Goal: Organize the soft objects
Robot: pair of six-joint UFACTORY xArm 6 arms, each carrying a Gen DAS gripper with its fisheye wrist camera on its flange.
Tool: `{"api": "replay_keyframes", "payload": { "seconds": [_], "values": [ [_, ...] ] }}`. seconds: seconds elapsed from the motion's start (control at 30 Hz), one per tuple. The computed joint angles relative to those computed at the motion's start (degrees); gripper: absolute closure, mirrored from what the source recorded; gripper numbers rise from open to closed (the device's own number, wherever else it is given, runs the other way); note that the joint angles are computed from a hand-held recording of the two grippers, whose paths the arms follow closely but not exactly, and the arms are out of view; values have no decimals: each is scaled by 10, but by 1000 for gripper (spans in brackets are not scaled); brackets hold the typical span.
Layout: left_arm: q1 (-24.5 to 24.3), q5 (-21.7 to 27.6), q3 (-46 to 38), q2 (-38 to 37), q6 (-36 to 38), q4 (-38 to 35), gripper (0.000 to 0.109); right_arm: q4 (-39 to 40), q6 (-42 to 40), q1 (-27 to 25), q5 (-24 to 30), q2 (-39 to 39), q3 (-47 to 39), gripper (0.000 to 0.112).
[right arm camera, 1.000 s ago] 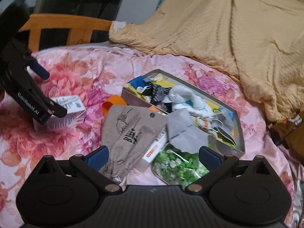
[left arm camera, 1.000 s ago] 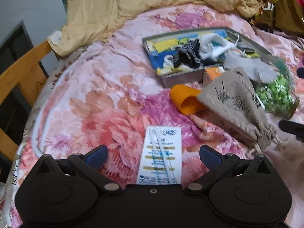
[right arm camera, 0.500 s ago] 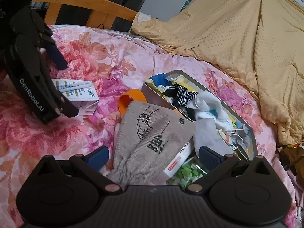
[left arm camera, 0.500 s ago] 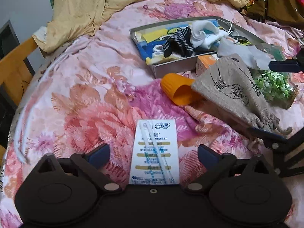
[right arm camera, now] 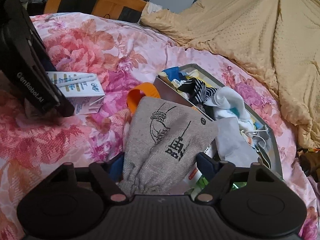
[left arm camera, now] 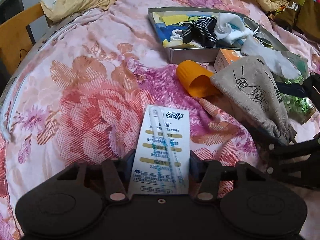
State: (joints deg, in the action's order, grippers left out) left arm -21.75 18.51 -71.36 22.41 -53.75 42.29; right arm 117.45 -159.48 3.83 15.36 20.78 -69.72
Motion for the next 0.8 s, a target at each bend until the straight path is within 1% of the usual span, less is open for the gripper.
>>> {"api": "replay_keyframes", "payload": {
  "seconds": [0.07, 0.17, 0.27, 0.37, 0.43, 0.5, 0.57, 0.8],
  "values": [
    [-1, 3, -1, 0, -4, 7, 54, -6, 12, 0, -1, -1, 1, 37],
    [0, -2, 0, 0, -8, 3, 54, -1, 6, 2, -2, -5, 3, 45],
    [3, -14, 2, 3, -16, 23, 54, -9, 18, 2, -2, -10, 9, 53],
    [4, -16, -1, 8, -19, 37, 54, 7, -6, 0, 0, -17, 17, 62],
    [4, -15, -1, 9, -17, 32, 55, 16, -17, -2, 4, -23, 23, 71],
    [4, -16, 0, 7, -17, 23, 55, 17, -16, -3, 8, -28, 28, 76],
    [2, -15, 3, 4, -12, 10, 55, 11, -11, -5, 11, -34, 33, 77],
    [0, -9, 2, 3, -22, 24, 55, 8, -3, -10, 13, -32, 32, 76]
  ]
}}
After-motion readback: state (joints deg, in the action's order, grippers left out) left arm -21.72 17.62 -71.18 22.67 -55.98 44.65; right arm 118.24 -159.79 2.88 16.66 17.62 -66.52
